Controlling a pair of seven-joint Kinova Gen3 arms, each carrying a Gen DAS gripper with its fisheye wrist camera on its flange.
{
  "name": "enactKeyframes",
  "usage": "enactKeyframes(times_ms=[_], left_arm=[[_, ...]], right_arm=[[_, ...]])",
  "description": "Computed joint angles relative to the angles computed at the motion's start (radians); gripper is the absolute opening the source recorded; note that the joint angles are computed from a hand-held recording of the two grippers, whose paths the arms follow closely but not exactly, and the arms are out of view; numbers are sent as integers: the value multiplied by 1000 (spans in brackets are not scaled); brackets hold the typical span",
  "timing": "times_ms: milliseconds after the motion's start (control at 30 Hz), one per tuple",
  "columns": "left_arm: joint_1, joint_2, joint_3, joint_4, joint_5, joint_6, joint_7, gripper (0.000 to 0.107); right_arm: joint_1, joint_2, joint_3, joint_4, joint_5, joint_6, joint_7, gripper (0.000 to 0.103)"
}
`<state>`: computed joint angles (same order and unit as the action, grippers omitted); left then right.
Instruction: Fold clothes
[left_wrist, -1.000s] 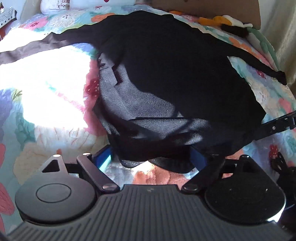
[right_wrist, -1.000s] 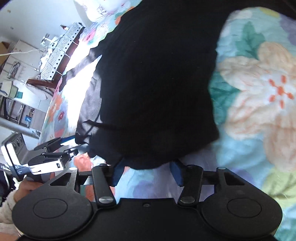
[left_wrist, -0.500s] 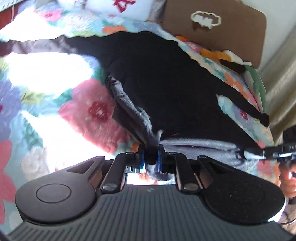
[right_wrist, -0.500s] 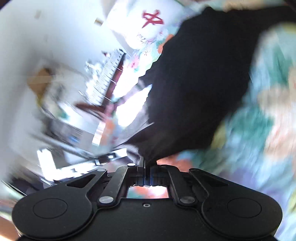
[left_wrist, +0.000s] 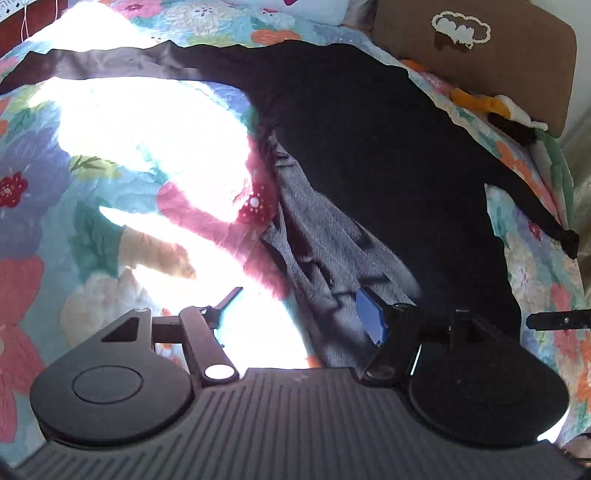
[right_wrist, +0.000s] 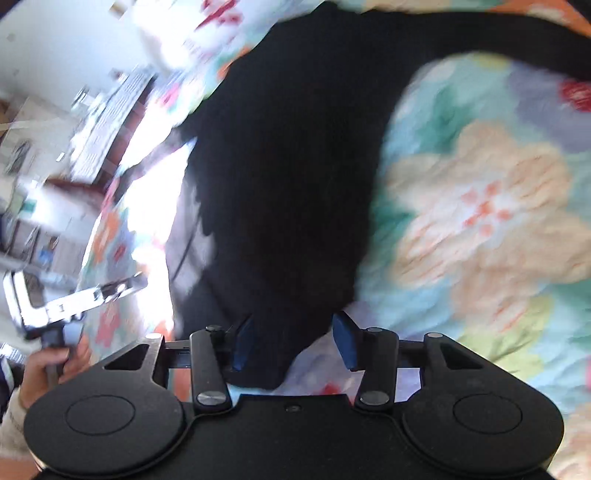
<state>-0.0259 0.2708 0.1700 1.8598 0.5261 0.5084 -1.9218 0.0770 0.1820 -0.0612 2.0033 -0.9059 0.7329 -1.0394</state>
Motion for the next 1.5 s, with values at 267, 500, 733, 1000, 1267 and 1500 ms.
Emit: enactKeyframes(times_ms=[267, 500, 733, 1000, 1267, 1500], left_arm=[[93, 89, 29, 28, -121, -225, 109, 14], [158, -36, -50, 166, -265, -342, 204, 6], [177, -32, -41, 101, -532, -196, 450, 7], [310, -155, -61, 46, -848, -69, 715, 77], [549, -218, -190, 0, -1003, 19, 836, 95], [594, -221, -177, -25, -1020, 73, 854, 97]], right_arm=[[125, 104, -274, -6, 126, -211, -124, 8], [-172, -62, -59, 67, 408, -299, -242, 6], [-242, -49, -53, 31, 628, -275, -526, 12], [-57, -266, -321, 118, 871, -402, -852, 68], [-295, -374, -233, 166, 1148, -477, -1137, 82], [-200, -424, -355, 200, 1182, -513, -1210, 83]])
